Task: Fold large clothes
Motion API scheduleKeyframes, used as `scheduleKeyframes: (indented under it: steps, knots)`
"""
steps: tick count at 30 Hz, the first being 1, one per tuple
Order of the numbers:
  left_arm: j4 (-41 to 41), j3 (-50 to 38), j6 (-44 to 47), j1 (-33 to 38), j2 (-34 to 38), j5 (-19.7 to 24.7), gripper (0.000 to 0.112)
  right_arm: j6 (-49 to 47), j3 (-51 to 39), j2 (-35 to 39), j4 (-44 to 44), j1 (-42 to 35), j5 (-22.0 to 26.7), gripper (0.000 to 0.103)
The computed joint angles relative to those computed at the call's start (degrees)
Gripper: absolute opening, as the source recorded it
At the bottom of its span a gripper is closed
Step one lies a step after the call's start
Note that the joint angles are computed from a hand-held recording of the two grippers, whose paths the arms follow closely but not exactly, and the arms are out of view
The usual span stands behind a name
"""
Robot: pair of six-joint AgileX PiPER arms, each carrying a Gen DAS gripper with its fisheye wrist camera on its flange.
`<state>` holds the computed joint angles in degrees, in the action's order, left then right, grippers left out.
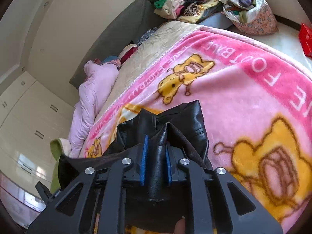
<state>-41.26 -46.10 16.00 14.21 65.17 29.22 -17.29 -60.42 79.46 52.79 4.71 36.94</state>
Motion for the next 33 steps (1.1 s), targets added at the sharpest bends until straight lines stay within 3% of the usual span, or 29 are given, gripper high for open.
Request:
scheduleKeyframes:
  steps: [5, 7, 10, 13, 17, 19, 21, 25, 28, 30, 33]
  knots:
    - [-3.80, 2.85, 5.68, -1.63, -1.15, -4.55, 0.011, -1.50, 1.26, -1.78, -1.31, 1.08, -4.13, 0.035]
    - [-5.21, 2.68, 7.60, -1.06, -1.38, -3.82, 0.015, 2.62, 1.68, -2.83, -5.99, 2.37, -7.16, 0.052]
    - [-12.23, 2.70, 14.41, 1.39, -1.44, -1.06, 0.021, 1.70, 2.50, -3.81, -5.93, 2.47, -9.10, 0.053]
    - [-13.36, 2.75, 15.90, 1.39, -1.52, -0.76, 0.022, 2.13, 2.88, -4.03, -7.30, 2.61, -10.08, 0.062]
    - [-23.74, 3.75, 25.12, 4.58, -1.47, 3.26, 0.025, 2.46, 3.26, -3.18, -8.33, 2.35, -9.97, 0.066]
    - [-23.88, 4.37, 25.59, 4.56, -2.99, 1.50, 0.025, 3.97, 3.52, -2.78, -10.61, 2.72, -10.48, 0.067]
    - [-25.44, 4.39, 27.42, 5.99, -3.88, 2.42, 0.025, 6.52, 3.38, -1.99, -14.07, 3.62, -11.11, 0.068]
    - [-18.11, 3.23, 21.95, 4.86, -3.47, -0.24, 0.030, 13.56, 1.59, 0.72, -23.07, 6.10, -11.61, 0.070]
    - [-12.65, 2.46, 18.15, 2.91, -1.83, -2.26, 0.032, 12.59, -0.04, 2.75, -23.60, 7.29, -11.83, 0.076]
    - [-9.49, 2.04, 16.38, 1.82, -0.51, -3.47, 0.046, 14.53, -1.95, 4.60, -26.55, 8.22, -11.66, 0.078]
    - [-5.61, 0.66, 13.87, 0.53, 2.61, -4.07, 0.049, 17.17, -4.56, 7.23, -30.63, 9.24, -11.44, 0.078]
